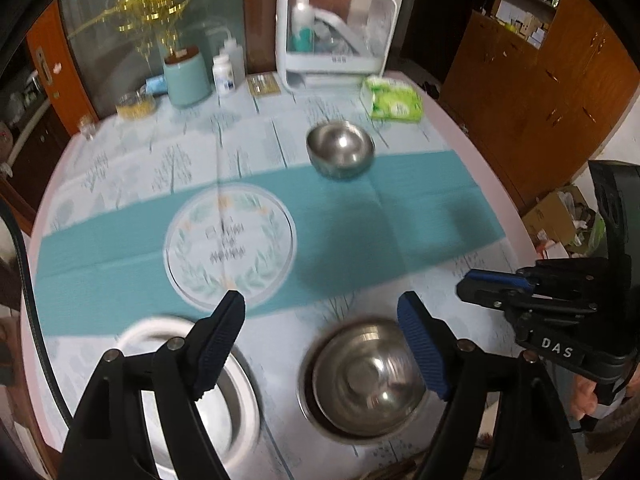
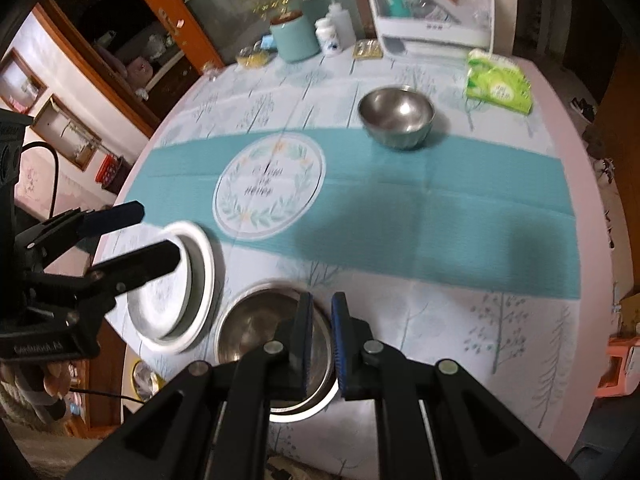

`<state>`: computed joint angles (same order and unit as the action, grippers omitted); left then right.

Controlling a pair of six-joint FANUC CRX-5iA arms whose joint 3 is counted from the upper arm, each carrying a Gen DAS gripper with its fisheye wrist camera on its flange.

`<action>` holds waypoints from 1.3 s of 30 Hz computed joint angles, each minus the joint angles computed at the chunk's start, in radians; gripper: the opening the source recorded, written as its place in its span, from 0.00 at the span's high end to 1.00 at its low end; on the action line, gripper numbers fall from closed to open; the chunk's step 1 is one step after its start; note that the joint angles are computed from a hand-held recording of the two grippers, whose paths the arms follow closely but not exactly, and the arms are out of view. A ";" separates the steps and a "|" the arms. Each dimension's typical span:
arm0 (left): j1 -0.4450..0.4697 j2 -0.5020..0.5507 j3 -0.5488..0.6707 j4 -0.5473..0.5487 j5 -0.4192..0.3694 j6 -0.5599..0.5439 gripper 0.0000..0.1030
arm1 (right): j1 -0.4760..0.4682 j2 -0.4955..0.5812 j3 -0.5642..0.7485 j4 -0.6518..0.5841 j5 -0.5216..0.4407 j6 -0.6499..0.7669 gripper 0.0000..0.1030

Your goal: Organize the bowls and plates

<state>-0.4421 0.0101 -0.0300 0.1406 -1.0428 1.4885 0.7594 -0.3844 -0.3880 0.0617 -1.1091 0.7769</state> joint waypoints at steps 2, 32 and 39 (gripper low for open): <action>0.003 0.015 0.031 -0.006 0.006 -0.004 0.23 | -0.024 0.005 0.015 0.012 0.005 0.005 0.91; 0.030 0.581 0.668 0.006 -0.043 -0.004 0.19 | -0.406 0.377 0.314 -0.061 0.125 0.193 0.77; 0.037 0.780 0.854 0.085 -0.201 0.006 0.19 | -0.476 0.504 0.398 -0.179 0.089 0.253 0.77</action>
<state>-0.4054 0.7904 0.8245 0.2260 -1.2440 1.4943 0.2836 0.1193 0.0099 -0.1170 -1.0197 1.0300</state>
